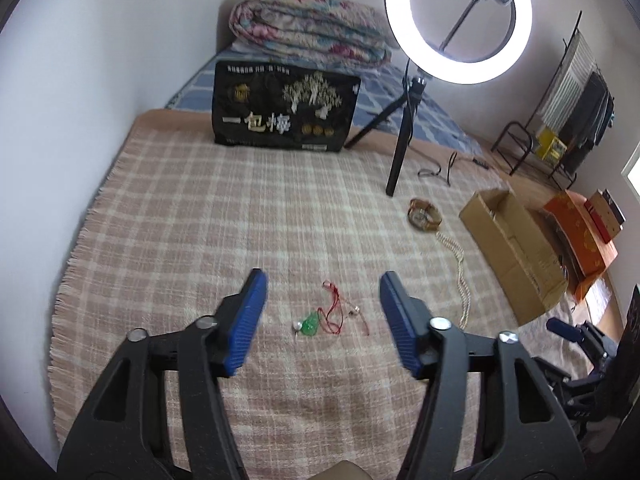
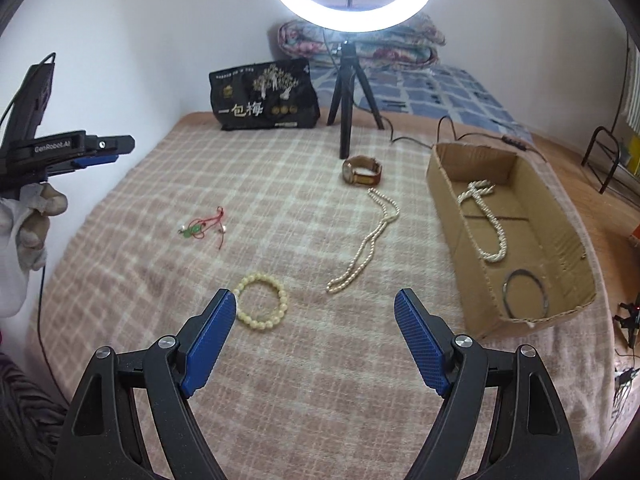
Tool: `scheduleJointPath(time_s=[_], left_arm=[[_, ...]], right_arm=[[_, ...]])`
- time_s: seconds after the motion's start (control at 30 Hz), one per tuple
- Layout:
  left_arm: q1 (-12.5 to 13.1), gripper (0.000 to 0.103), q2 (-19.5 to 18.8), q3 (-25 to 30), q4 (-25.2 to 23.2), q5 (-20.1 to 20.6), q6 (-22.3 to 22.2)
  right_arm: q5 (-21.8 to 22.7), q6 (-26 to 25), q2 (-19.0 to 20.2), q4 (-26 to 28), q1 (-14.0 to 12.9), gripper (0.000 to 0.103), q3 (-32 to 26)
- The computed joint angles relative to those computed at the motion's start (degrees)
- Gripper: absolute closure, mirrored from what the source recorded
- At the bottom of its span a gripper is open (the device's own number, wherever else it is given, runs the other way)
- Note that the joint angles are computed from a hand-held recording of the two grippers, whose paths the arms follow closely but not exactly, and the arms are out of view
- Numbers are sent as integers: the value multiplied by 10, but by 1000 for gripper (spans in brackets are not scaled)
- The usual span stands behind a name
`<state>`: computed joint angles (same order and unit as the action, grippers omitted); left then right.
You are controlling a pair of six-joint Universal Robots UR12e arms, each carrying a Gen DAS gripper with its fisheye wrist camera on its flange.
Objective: Organize jewelry
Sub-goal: 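Move the left tool to the green jade pendant while the right tool approaches the bead bracelet, then close the left tool on the jade pendant while the right tool grips the bead bracelet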
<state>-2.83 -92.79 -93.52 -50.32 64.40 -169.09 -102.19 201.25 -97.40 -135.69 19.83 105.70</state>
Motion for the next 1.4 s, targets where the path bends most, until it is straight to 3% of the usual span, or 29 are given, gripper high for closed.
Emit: scheduleJointPath(time_s=[0.33,0.6,0.7,1.1,1.2,1.4], left_arm=[[-26,58,-24,10,-80,15,103],[-56,64,-48,16,-84,90,143],[-60,65,-54,19,-89,101,147],[-61,67,-73,29,-104,114,148],[-61,76,-74,28,-106,117,150],[-62,77,-75,29,-108,116,150]], right_arm=[[51,-19,17,32,-13,24,-1],[107,-26,24,44,-25,51,-1],[126,-23,28,46,-29,57,-3],[136,-17,38,46,-34,59,-9],[146,-13,39,45,-38,65,-8],[165,-8,46,49,-41,68,-8]])
